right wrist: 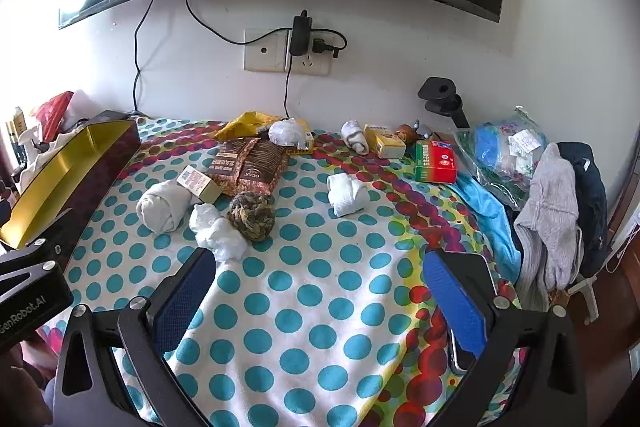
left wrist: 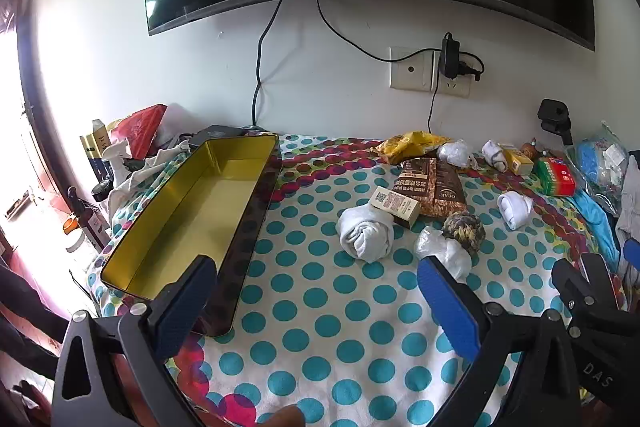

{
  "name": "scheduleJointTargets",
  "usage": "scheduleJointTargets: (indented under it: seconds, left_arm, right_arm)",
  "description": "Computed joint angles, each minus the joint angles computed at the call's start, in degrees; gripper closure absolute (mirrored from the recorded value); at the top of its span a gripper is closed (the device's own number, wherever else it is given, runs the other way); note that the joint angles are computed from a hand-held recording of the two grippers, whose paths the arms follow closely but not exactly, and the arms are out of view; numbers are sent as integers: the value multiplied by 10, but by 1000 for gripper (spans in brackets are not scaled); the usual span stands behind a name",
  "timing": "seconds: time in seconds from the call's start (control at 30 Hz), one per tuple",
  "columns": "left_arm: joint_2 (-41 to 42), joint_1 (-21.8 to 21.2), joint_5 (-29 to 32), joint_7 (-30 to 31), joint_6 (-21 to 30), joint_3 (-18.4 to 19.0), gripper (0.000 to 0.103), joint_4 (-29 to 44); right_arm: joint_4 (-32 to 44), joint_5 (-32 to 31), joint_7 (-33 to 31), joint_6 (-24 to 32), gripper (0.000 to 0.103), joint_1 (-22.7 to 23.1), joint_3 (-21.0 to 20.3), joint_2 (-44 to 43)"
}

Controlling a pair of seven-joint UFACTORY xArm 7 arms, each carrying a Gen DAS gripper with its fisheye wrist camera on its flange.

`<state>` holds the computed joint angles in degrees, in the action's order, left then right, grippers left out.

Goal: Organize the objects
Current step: 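Grasp the white rolled towel with the left gripper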

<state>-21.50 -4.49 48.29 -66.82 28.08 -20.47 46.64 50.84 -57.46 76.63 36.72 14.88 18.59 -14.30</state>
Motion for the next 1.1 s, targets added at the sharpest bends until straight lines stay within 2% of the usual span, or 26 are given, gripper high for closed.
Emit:
scheduleJointTargets:
  seconds: [0.27,0.33,0.43,0.5,0.57,0.6,0.63,0.7,0.8,0.9,1.0,1.1]
  left_arm:
    - [9,-6,1,4,0,3,0,2]
    - [15,-14,-14,30,-17,18,0,-2]
    - [24,-15,-25,81,-88,44,0,-24]
    - [21,24,26,69,-162,33,0,-44]
    - [29,85,75,34,-245,9,0,-51]
    - [42,90,77,29,-255,12,0,-45]
    - [57,111,61,38,-241,-9,0,-33]
    - [91,112,69,47,-208,-19,0,-4]
    - [152,77,54,87,-184,-2,0,44]
    - [199,48,26,117,-158,16,0,84]
    - [244,24,-21,153,-128,32,0,126]
    - [284,7,-64,184,-118,49,0,161]
  right_arm:
    - [5,-12,12,5,0,4,-1,10]
    - [5,-14,7,4,0,4,-6,13]
    - [-5,-33,12,2,0,-4,-13,10]
    - [-17,-49,19,-21,0,-13,-23,7]
    - [-17,-57,16,-35,0,-21,-28,15]
    - [-15,-61,16,-40,0,-24,-31,22]
    - [-10,-62,15,-43,0,-26,-33,30]
    - [-4,-68,19,-58,0,-29,-41,47]
    - [11,-69,19,-82,0,-27,-54,75]
    - [37,-49,-12,-99,0,-19,-70,110]
    - [53,-30,-39,-109,0,-11,-86,131]
    - [50,-32,-38,-119,0,-8,-99,134]
